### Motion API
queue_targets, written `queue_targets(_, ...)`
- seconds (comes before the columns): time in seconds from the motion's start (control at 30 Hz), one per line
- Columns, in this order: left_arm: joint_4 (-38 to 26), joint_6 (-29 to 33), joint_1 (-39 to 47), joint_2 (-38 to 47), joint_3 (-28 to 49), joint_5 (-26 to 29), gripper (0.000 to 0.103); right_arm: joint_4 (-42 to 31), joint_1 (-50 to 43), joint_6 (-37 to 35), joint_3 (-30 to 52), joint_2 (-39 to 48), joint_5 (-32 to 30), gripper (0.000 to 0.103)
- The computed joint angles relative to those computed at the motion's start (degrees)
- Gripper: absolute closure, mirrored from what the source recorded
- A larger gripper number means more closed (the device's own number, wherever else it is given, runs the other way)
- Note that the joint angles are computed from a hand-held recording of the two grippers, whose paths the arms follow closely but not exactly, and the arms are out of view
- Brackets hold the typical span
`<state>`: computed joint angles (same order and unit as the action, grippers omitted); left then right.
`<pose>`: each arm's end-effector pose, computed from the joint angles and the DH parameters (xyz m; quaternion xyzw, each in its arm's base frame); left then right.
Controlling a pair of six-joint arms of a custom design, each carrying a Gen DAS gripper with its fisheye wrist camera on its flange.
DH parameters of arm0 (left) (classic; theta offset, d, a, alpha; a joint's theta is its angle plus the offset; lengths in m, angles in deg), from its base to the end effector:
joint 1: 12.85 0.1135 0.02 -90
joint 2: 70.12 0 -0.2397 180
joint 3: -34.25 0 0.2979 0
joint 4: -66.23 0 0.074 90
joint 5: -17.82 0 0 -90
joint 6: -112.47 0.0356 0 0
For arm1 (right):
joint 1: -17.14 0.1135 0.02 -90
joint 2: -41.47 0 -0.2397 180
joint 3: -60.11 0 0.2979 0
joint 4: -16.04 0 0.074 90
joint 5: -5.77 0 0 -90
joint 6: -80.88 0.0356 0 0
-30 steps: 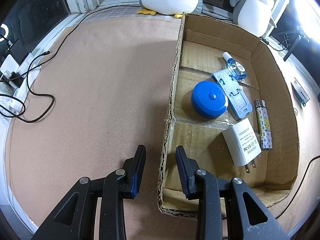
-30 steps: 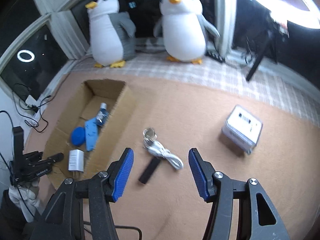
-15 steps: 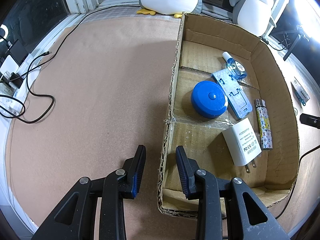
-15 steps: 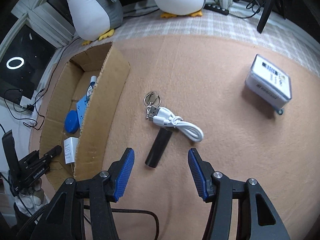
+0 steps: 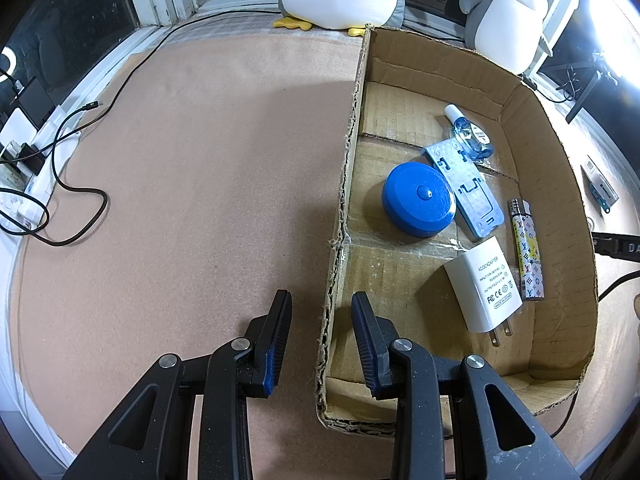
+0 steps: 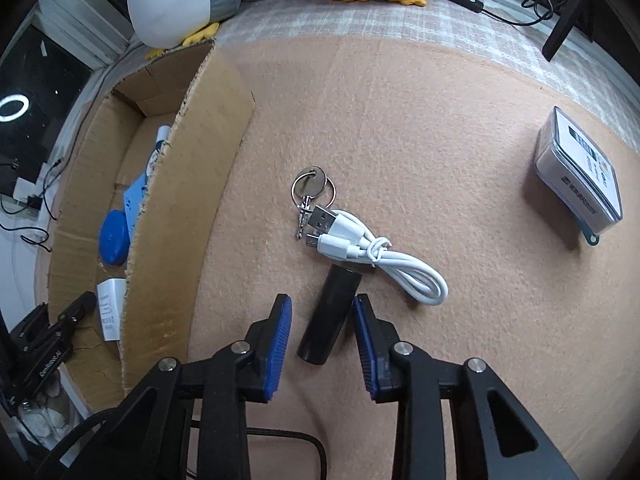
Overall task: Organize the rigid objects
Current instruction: 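Move the right tool to the black cylinder and grasp it, then carry the black cylinder with the right tool into the box, release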
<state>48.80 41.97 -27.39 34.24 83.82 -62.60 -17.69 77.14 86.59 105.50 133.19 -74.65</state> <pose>0.2739 -0.0772 -0.0016 0.3005 0.9376 -0.0758 0.1574 0.1310 0.2150 0.0301 0.3113 0.9427 0.0669 0.0995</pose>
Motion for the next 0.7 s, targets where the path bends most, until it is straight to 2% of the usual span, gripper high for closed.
queue_targets(0.2, 0.0, 0.0, 0.0, 0.1, 0.0, 0.0, 0.069, -2.7, -0.1, -1.8, 2.7, 2.5, -0.5, 0.087)
queue_targets(0.37, 0.1, -0.3, -0.1, 0.3, 0.2, 0.1, 0.069, -0.8, 1.1, -0.2, 0.3, 0.6, -0.1, 0.088)
queue_targets(0.5, 0.1, -0.3, -0.1, 0.4, 0.3, 0.2, 0.069, -1.1, 5.2, 4.4, -3.0, -4.1, 1.6, 0.088)
queue_targets(0.7, 0.3, -0.2, -0.3, 0.5, 0.3, 0.0, 0.069, -10.4, 9.8, 7.6, 0.1, -9.9, 7.9, 0.088)
